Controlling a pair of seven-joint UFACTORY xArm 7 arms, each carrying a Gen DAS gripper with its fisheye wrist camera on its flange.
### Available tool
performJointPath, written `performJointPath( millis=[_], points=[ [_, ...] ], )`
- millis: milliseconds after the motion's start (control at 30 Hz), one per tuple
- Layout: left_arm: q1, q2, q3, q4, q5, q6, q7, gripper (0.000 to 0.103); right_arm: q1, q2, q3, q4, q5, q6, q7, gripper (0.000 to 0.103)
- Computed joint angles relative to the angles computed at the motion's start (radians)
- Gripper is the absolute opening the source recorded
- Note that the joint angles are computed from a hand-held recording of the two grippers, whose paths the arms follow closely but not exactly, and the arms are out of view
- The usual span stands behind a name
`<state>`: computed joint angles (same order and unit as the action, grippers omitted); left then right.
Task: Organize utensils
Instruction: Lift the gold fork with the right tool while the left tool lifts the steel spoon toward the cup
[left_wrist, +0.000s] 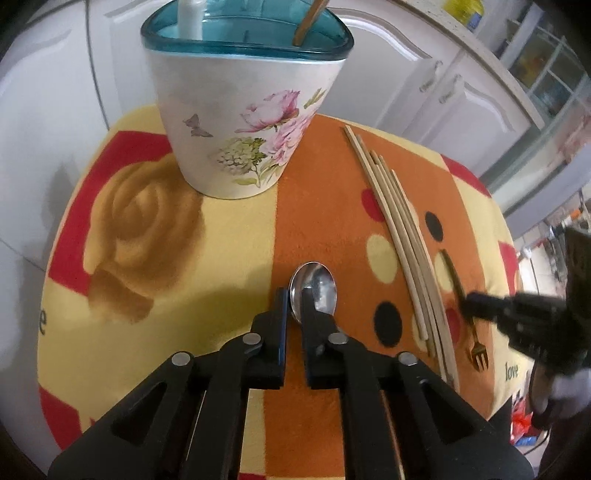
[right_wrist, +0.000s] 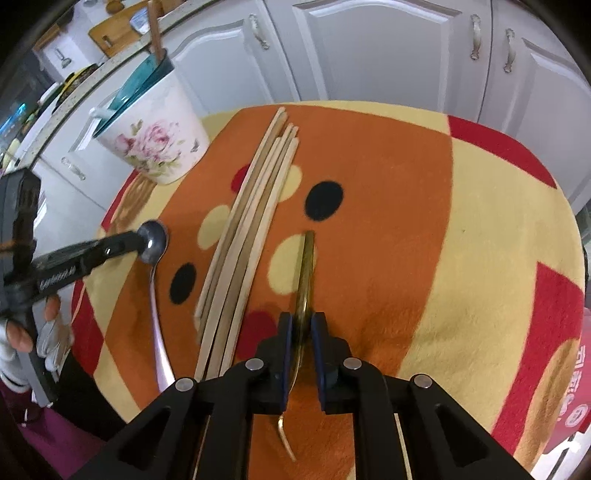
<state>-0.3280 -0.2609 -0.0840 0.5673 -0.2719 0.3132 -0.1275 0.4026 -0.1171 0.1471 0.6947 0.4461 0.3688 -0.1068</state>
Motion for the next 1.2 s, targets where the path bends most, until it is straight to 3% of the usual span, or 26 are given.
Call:
performJointPath(
  millis=[100,167,267,333,367,400,533,567,867,1200],
  points=[
    [-0.032,0.007,0.037,0.008,-0.066,-0.003,0.071,0.031,-0.003,0.041,0.002,0.038,-0.008,0.005,-0.003,0.015],
    [-0.037,0.022,0.046,0.023,-0.092,0.010,0.107,0.032,-0.004,0.040,0.000,0.044,0.034,0.009,-0.042,0.022],
    [-0.018,0.056,0.032,0.048,-0.094,0.027,0.117,0.032,-0.012,0.073,0.005,0.080,0.037,0.017,-0.058,0.023],
    [-0.013,0.081,0.025,0.063,-0.106,0.033,0.136,0.032,-0.018,0.094,0.012,0.096,0.032,0.005,-0.056,0.011],
    [-0.003,0.085,0.008,0.059,-0.078,0.010,0.127,0.028,-0.022,0.105,0.016,0.104,0.027,0.001,-0.056,0.008],
    [0.006,0.090,-0.004,0.061,-0.046,0.009,0.121,0.016,-0.025,0.112,0.018,0.111,0.045,0.000,-0.073,0.008],
    [0.008,0.087,-0.012,0.064,-0.028,0.008,0.136,0.006,-0.034,0.102,0.027,0.112,0.039,0.005,-0.073,0.007],
    [0.008,0.072,-0.011,0.059,-0.030,0.013,0.137,0.005,-0.032,0.083,0.028,0.100,0.079,0.003,-0.102,0.007],
    [0.002,-0.096,0.005,0.007,-0.017,0.023,0.112,0.002,0.059,-0.134,-0.037,-0.012,0.328,-0.014,-0.254,0.007],
    [0.031,-0.314,0.011,-0.025,0.080,0.075,0.058,0.002,0.143,-0.233,-0.075,-0.017,0.295,-0.058,-0.222,0.007]
  ],
)
